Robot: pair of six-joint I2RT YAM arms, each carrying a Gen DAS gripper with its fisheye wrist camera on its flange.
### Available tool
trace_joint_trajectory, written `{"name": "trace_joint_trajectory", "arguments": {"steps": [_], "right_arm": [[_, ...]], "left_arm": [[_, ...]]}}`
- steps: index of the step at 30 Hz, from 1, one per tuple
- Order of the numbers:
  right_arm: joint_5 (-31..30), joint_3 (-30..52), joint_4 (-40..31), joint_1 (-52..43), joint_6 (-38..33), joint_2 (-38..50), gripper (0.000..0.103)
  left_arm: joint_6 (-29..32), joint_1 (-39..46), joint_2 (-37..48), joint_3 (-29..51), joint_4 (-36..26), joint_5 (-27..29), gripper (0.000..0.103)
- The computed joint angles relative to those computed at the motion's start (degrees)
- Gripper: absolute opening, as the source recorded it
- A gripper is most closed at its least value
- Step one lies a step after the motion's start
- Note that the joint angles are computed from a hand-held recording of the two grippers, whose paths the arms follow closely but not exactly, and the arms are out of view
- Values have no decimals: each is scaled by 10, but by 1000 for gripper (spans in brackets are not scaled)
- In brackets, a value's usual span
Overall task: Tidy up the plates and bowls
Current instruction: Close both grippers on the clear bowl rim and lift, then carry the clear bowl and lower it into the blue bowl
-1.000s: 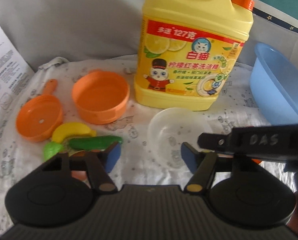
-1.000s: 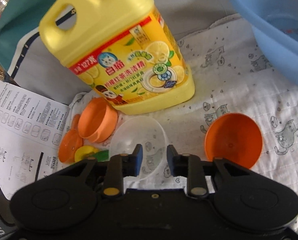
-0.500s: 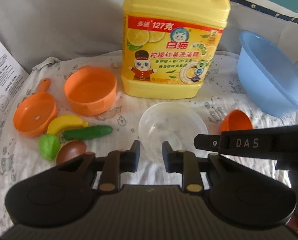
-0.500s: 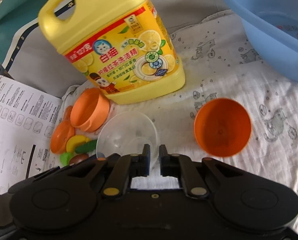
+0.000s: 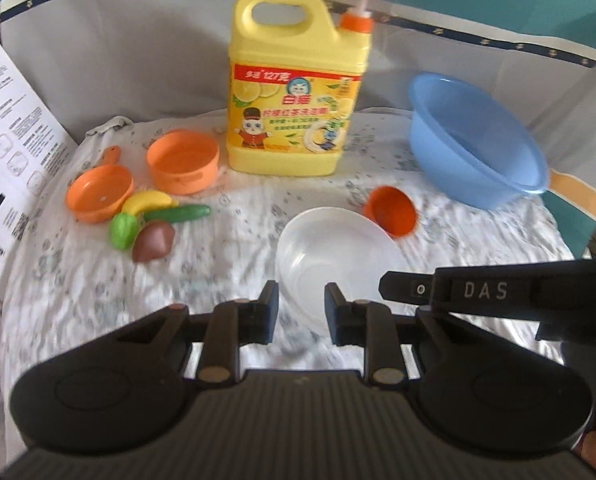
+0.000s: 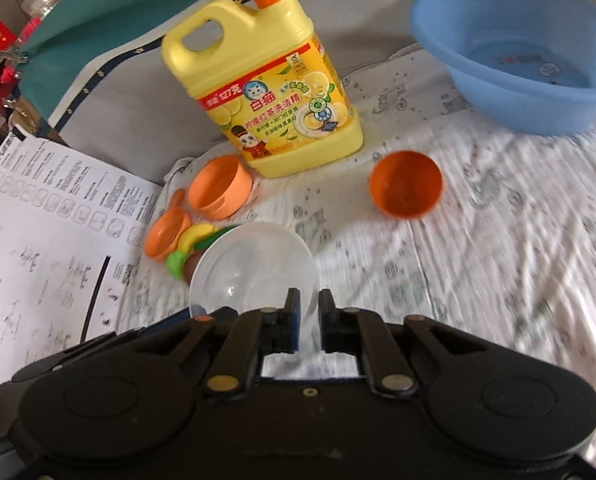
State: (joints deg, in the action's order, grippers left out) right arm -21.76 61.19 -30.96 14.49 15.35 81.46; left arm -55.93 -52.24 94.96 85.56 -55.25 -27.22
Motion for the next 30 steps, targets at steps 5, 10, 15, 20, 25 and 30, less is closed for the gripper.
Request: {"name": "trace_joint_trajectory", "arguments": {"steps": [5,10,15,20,25,30], "right_arm": [[-20,-63,-44,-28,-16,-101,10],[-43,-119,-95,-67,-44,-192,10],[-68,-158,-157,-108,-86,-266,10],[-101,-179,-225,-165,-141,-323,10],[-140,-186,-300,-240,-215,-360,10],[-157,-192,-355,-299,-285,-387,10]], "left_arm": [[-72,-70,-15,10,-45,-19,23],[-142,-141,-12,26,-87,-39,23],[-195,-197,-1,46,-123,-52,23],[-240,-244,16,71,-155,-58,23],[-277,-280,32,91,-177,-57,23],[-297,-305,51,105,-183,-49,24]]}}
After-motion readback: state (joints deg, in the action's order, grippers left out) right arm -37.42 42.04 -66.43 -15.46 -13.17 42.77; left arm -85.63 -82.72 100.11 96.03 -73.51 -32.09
